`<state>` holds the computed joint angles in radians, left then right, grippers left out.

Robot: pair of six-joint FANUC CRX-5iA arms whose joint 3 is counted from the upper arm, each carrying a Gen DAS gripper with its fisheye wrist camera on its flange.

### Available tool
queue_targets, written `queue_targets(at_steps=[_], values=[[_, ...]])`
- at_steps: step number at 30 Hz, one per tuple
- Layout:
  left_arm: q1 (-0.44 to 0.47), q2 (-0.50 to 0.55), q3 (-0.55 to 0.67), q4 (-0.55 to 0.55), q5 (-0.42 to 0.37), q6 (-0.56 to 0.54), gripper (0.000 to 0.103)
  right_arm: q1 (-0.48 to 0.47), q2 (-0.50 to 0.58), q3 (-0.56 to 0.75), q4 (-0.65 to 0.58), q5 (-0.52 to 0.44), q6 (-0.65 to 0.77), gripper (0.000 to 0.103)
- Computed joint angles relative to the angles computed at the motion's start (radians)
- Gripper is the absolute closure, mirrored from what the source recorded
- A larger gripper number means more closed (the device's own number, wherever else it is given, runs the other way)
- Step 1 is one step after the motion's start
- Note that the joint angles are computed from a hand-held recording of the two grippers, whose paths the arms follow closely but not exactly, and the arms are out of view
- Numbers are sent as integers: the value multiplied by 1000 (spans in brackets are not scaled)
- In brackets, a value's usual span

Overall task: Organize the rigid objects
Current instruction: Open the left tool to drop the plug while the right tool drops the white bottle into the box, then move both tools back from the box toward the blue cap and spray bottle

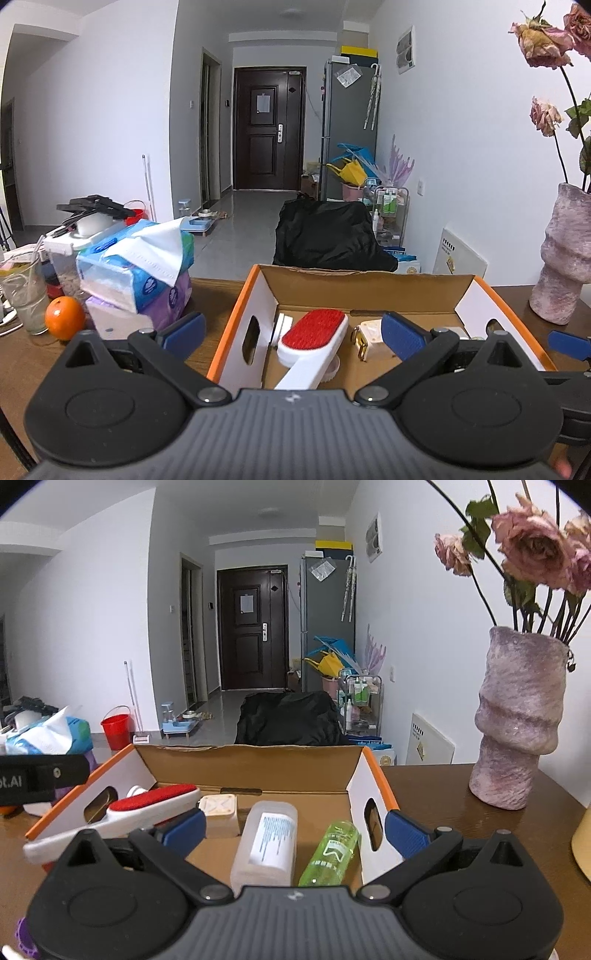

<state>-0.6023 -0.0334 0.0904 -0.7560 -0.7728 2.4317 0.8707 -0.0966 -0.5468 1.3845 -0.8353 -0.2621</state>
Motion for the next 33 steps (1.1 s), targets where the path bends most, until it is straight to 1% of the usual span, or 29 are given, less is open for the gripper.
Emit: queue_targets(at_steps=[9, 12, 15, 25, 29, 33], values=[[-34, -82, -62, -23, -20, 24, 0, 78, -57, -37, -17, -78, 8, 0], [-65, -111, -81, -59, -46, 50, 0, 113, -80, -53, -20, -114, 5, 0], [-93, -142, -103, -82, -74, 66, 0, 156, -101, -69, -31, -161, 5, 0], [-141, -264, -197, -89, -125, 82, 0, 313, -168, -122, -57, -313, -35, 0], [-165, -299, -222, -106, -156, 96, 0, 379, -189, -137, -68, -362, -43, 0], [-159, -325, -245, -78, -163, 79, 0, 434, -207, -144, -87, -390, -51, 0]])
